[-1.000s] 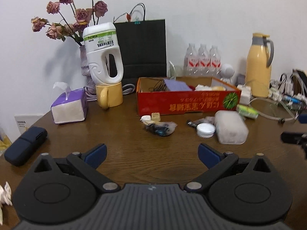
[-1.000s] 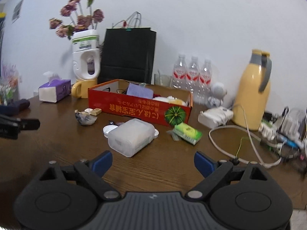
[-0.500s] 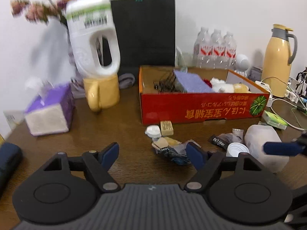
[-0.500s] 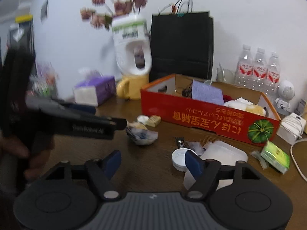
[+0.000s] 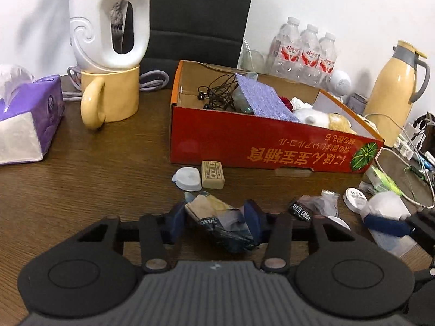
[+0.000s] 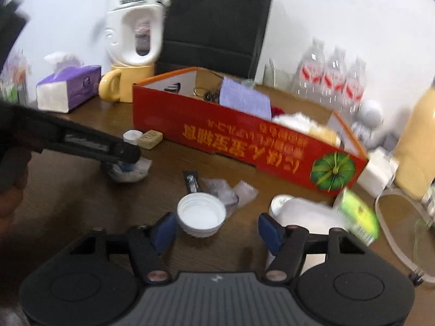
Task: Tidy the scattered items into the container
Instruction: 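Move both grippers back toward the small items on the desk, then grasp the blue-wrapped packet with the left gripper while the right gripper grasps the small clear packet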
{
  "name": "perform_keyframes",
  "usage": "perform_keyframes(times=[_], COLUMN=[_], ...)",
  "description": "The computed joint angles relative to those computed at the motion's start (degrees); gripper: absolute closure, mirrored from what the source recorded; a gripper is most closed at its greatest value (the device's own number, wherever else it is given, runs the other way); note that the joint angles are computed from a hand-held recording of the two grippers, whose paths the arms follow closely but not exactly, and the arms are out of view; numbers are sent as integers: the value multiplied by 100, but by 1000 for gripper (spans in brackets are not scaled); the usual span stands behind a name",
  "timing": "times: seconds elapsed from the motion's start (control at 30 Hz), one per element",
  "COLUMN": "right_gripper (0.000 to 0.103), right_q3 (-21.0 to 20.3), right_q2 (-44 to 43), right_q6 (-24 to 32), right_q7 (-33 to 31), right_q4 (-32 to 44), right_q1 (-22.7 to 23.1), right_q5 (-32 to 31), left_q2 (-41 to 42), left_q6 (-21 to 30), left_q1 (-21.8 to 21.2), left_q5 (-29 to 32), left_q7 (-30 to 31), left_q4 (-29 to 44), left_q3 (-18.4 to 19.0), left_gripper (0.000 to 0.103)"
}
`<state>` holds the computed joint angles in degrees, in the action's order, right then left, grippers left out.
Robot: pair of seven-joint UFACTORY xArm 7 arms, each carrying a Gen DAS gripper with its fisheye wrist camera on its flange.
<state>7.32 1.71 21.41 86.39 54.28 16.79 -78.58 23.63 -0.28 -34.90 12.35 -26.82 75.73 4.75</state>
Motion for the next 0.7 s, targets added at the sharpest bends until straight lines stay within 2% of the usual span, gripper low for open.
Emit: perform_keyframes(times=[0.07, 0.13, 0.2, 0.23, 0.3, 0.37, 0.47, 0.5, 0.53, 0.6, 0.7], right_gripper=[35, 37, 37, 37, 38, 38, 43, 49, 54, 56, 59], right_q3=[6, -56, -38, -41, -39, -76, -163, -210, -241, -365, -303], right_q2=[39, 78, 99, 89, 113, 276, 712, 911, 1042, 1307, 1545], right_q6=[-558, -487, -433, -508, -706, -1103, -1600, -1763, -1838, -2063, -2236], right_q7=[270, 362, 545, 621, 624, 764, 644, 631, 521, 405, -571], right_q4=[-12, 43, 111, 128, 227, 455, 928, 1146, 1274, 1535, 1636], right_q1=[-196, -62, -12, -8, -10, -61, -115, -123, -103, -42, -113], right_q5=[-114, -284, -547, -706, -936, -1218, -1047, -1006, -827, -581, 347], left_q2=[-13, -111, -275, -399, -555, -668, -681, -681, -693, -728, -731], left_q6=[-4, -68, -246, -410, -504, -519, -540, -521, -496, -472, -565], left_q1=[4, -181, -365, -563, -717, -1202, -2117, -2224, -2228, -2182, -2237], left_q5=[-19, 50, 151, 207, 129, 36, 37, 21, 11, 68, 192], left_q7=[-9, -109, -196, -279, -313, -548, -926, -989, -1027, -1081, -1125], left_q4=[-9, -121, -357, -564, -800, -1004, -1166, -1180, -1188, -1205, -1230], left_q3=[-4, 199, 430, 682, 893, 1502, 2640, 2795, 2830, 2830, 2923], left_gripper=[59, 50, 29, 28, 28, 29, 30, 30, 30, 30, 30])
